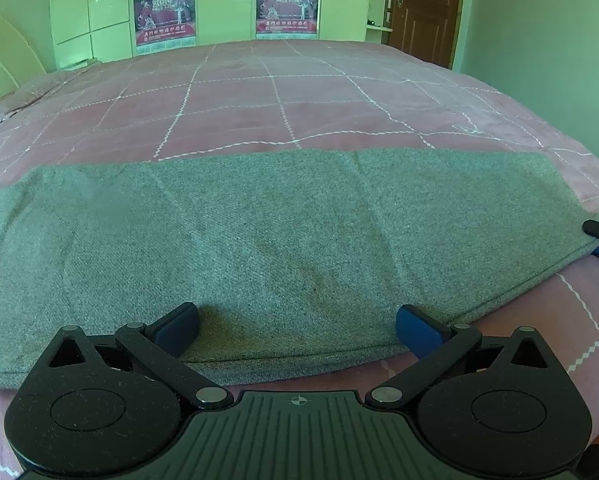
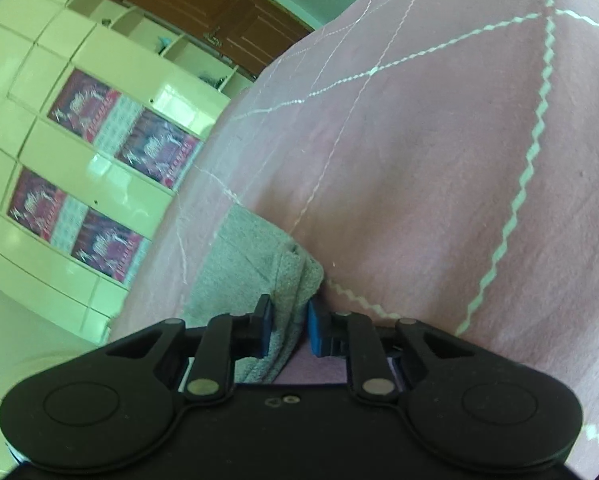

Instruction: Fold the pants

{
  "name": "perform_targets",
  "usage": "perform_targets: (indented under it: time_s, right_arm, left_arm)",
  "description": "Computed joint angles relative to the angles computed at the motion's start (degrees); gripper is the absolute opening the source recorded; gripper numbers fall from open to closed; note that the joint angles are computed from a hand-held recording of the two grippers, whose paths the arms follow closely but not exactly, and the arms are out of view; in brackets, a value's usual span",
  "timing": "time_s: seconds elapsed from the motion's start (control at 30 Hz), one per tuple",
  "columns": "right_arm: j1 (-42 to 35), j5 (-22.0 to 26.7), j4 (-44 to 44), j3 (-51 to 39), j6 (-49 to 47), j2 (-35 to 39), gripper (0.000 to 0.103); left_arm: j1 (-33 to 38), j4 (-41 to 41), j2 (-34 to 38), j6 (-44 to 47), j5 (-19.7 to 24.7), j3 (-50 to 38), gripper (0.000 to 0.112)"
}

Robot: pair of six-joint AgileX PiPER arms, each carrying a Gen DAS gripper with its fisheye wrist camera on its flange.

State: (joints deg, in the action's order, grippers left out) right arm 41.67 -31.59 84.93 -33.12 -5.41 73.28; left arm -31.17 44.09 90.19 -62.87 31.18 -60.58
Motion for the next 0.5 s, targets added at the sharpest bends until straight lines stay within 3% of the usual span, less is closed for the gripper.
perform_targets:
  time_s: [0.1, 0.27, 0.37, 0.5]
  right_arm:
    - [0.7, -0.8, 5.4, -2.2, -7.7, -0.7, 0.01]
    - [2.9, -3.2, 5.9, -2.9, -7.6, -1.5, 0.009]
    - [4.7, -4.8, 8.7, -5.9, -12.9, -1.4, 0.009]
    - [8.2, -7.3, 13.3, -14.6, -25.0, 0.8, 0.009]
  left_arm:
    - [-0.3, 1.5, 0.1, -1.3, 0.0, 0.3, 0.103]
    - [-0.3, 3.3, -0.1, -2.4, -0.8, 1.2, 0.103]
    - [0.4, 3.4, -0.8, -2.2, -2.5, 2.2, 0.103]
    - [7.1, -2.9, -9.7, 6.4, -12.6, 10.0, 0.103]
